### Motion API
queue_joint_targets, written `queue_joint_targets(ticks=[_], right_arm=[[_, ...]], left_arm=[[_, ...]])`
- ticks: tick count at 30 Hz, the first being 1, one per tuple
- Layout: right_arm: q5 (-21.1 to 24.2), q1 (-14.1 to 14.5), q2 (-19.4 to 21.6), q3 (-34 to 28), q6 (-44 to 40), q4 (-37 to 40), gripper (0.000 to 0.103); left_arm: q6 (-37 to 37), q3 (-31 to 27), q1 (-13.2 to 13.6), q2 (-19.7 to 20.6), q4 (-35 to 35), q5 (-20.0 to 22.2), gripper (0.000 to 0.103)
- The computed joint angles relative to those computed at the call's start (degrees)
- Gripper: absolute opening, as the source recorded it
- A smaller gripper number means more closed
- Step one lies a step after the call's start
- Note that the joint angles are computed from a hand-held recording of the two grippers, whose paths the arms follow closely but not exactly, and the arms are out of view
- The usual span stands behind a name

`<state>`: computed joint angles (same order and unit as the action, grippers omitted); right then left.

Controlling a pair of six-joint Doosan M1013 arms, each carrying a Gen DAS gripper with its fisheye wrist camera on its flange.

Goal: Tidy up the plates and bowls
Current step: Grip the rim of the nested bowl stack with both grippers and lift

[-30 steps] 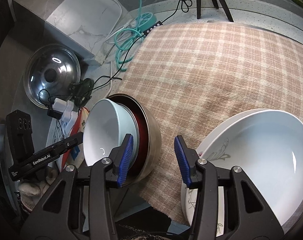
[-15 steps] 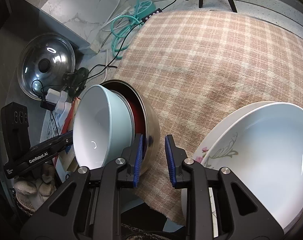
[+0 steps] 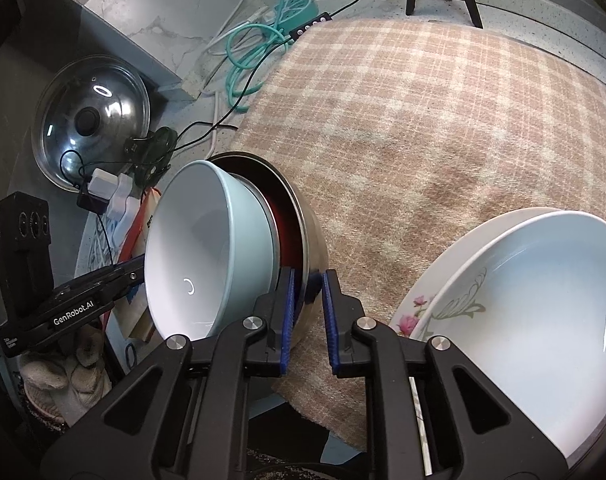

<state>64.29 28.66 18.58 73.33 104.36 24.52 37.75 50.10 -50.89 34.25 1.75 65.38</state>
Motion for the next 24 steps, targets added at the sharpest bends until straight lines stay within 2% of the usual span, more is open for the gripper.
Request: queue_joint_targets(ticks=[14,24], right_arm=[[-1.11,-0.9,-1.34,0.4,-0.06,0.21,0.015],[-3.59,-3.52,-5.33,3.67,1.16,-0.06,0.015]], left_arm=[[0.42,-2.14,-0.43,0.37,0.9,0.19,0.007],[4.43,-10.74,-1.3,4.32,0.75,1.87,0.007]])
